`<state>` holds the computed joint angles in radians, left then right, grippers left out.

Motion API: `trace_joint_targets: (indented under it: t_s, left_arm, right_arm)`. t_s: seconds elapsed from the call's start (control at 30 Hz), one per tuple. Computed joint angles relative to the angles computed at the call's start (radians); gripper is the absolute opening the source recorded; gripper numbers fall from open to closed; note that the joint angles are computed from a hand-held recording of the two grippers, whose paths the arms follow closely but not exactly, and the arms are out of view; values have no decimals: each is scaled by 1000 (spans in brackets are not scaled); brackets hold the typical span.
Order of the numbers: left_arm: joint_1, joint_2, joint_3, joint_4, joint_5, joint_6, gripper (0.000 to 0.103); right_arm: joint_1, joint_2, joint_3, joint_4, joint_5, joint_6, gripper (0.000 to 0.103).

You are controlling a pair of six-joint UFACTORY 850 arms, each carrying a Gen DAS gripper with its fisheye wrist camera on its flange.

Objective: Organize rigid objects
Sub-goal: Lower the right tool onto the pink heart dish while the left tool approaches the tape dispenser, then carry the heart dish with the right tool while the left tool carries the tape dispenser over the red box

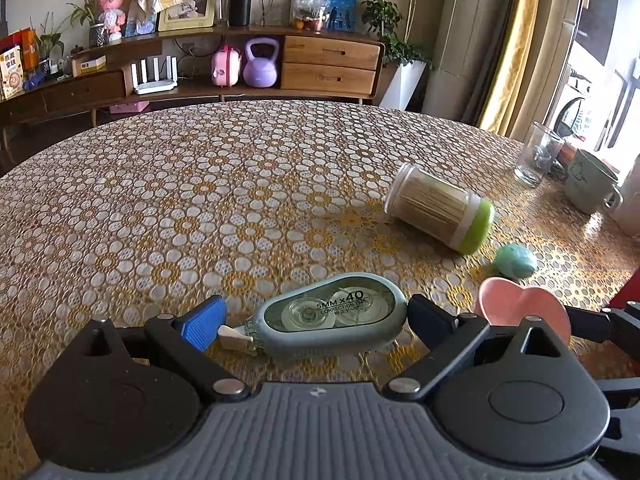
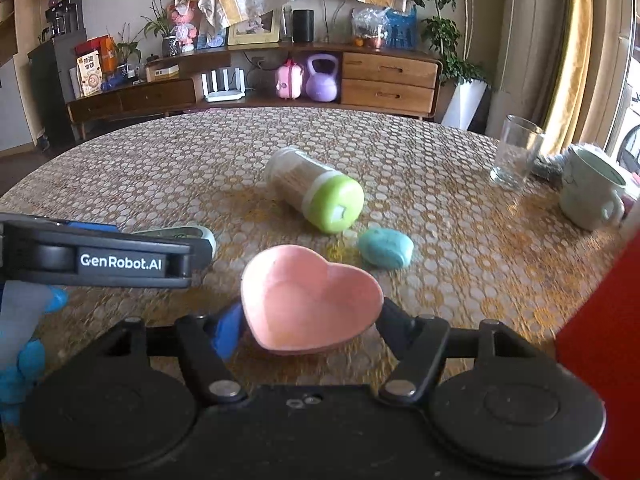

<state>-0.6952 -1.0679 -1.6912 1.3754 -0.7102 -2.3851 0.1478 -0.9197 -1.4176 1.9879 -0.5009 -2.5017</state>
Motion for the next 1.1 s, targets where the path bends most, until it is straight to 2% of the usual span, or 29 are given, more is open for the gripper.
trace_joint_targets:
  t_s: [0.5, 0.83, 1.1]
  left_arm:
    - [-69, 90, 94, -25, 37, -26, 97]
    - [-124, 141, 84, -56, 31, 2, 97]
    - [-162, 153, 13, -68, 23, 85, 97]
  right_arm:
    - [-90, 170, 185, -159, -34, 135, 69]
    - [-166, 284, 272, -273, -99, 185, 69]
    - [-228, 331, 279, -332, -141, 241, 69]
